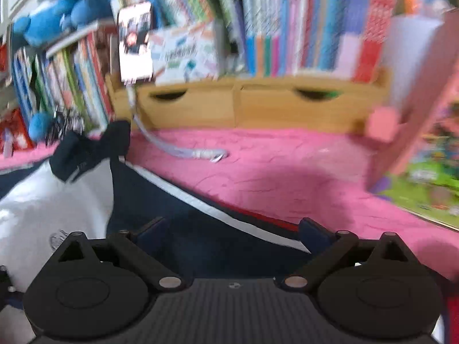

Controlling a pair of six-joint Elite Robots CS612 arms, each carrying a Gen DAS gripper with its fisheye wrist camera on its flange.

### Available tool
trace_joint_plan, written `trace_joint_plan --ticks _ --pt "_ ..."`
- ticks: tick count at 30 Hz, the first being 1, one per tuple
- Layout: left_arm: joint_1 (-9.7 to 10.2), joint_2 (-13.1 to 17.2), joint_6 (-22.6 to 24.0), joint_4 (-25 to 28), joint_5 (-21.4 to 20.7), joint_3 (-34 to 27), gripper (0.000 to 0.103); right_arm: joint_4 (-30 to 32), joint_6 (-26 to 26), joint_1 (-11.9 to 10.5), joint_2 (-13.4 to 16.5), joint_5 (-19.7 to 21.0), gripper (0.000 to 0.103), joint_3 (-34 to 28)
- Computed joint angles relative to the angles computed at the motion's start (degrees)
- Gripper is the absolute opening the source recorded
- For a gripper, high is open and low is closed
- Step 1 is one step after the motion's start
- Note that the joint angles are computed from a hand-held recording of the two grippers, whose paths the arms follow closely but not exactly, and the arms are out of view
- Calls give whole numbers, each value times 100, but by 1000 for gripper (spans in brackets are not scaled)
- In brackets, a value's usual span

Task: Fold clothes

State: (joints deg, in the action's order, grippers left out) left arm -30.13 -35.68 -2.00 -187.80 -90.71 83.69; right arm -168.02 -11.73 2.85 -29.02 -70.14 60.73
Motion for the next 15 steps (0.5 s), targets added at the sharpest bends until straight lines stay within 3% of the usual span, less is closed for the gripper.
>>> trace_joint_plan --ticks 2,5,8,13,15 --pt "4 7 -16 1 -11 -14 103 534 -486 37 94 -10 96 -248" --pt "5 19 -71 -24 -23 -24 103 883 -1053 77 189 -12 75 -448" --pt "-13 21 -88 -30 28 -24 103 718 -904 121 243 -265 9 -533" --pt "-17 23 -117 -26 44 -29 103 689 -1142 225 439 -707 7 -881" --pt "-9 27 -150 -42 14 -31 103 919 -597 132 372 -299 14 -914"
